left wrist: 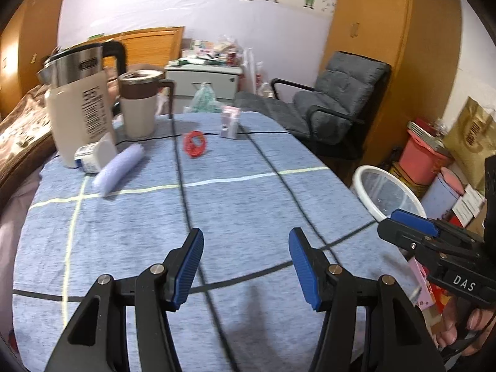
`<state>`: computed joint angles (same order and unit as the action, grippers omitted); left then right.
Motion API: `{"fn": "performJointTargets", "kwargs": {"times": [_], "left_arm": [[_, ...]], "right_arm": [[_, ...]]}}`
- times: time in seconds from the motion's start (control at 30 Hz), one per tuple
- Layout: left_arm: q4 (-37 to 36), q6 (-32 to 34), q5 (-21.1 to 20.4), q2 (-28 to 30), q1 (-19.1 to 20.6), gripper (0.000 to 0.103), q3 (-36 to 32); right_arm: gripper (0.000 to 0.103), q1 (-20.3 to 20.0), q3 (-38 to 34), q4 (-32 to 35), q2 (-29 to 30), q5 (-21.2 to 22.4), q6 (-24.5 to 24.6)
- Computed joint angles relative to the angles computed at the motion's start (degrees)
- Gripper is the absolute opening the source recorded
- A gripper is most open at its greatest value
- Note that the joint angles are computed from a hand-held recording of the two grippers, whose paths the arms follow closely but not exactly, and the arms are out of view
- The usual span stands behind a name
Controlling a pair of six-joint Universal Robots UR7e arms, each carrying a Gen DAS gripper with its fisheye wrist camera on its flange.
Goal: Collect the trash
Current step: 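Return both tools to the table toward the yogurt cup and jelly cup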
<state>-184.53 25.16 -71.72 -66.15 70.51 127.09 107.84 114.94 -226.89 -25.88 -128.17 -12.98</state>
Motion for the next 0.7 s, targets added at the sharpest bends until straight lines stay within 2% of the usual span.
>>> {"fn": "performJointTargets", "kwargs": {"times": [0.4,0.53,0.7], "left_arm": [[1.9,2.3,1.7,1.0,4.5,0.060,-8.1],[1.6,3.2,2.4,2.4,6.1,0.063,-11.7],[3.1,4.8,3.6,5.0,8.1,0.063,-16.9]], "right_arm": [[0.048,-0.4,-9.7,11.9,2.3,2.5,0.6],[0.050,-1.2,-13.0,15.6,3.0,3.2,0.8],[0.050,-1.7,-18.9,19.3,5.5,2.7,-1.9]]}}
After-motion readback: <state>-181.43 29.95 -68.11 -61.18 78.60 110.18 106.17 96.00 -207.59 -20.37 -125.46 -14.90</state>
